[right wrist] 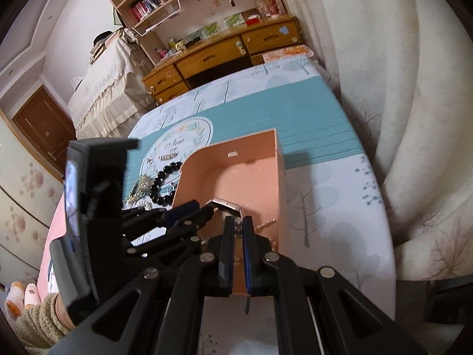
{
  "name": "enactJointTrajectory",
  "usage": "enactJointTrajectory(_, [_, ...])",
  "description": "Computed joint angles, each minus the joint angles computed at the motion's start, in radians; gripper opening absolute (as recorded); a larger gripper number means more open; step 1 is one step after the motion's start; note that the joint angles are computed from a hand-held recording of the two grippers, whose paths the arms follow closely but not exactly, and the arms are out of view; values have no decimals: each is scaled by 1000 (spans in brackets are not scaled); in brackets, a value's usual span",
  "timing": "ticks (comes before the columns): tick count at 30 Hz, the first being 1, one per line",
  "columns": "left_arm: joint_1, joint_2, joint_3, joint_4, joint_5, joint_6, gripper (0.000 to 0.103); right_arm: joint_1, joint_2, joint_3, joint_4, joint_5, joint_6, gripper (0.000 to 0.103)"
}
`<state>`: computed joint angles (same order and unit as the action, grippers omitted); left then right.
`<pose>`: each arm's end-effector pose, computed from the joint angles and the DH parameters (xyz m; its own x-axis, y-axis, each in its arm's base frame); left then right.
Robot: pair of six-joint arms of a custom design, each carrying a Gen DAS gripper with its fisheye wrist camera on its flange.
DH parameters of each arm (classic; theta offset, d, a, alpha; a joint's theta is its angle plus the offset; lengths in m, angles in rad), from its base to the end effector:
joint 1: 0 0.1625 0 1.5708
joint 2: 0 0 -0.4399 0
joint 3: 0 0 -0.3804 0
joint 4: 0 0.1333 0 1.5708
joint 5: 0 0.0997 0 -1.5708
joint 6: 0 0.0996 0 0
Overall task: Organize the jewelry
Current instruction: 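Lower the watch into the peach box and open the left gripper while the right releases the necklace there, then withdraw both open grippers from the peach box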
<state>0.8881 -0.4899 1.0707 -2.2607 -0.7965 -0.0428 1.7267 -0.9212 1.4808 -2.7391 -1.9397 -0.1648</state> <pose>-0.3555 -0.7589 0.1008 -0.6290 0.3586 -0.6898 0.6008 0.7873 -0.1385 0.2085 -0.6995 0.2917 -0.9196 -0.0749 0.3856 -0.2821 0.8091 -0.5155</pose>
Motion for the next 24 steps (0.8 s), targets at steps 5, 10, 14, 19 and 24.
enactJointTrajectory(5, [-16, -40, 67, -137, -6, 48, 82, 8, 1, 14, -48, -6, -5, 14])
enactJointTrajectory(10, [-44, -66, 144, -343, 86, 154, 88, 15, -2, 29, -110, -15, -5, 26])
enactJointTrajectory(14, [-44, -95, 163, -338, 78, 127, 88, 23, 4, 28, -125, -22, -14, 26])
enactJointTrajectory(19, [-45, -120, 179, -341, 80, 105, 88, 30, 12, 22, -115, -34, -21, 26])
enactJointTrajectory(24, [-47, -150, 216, -370, 84, 103, 88, 38, 21, 14, -109, -37, -22, 26])
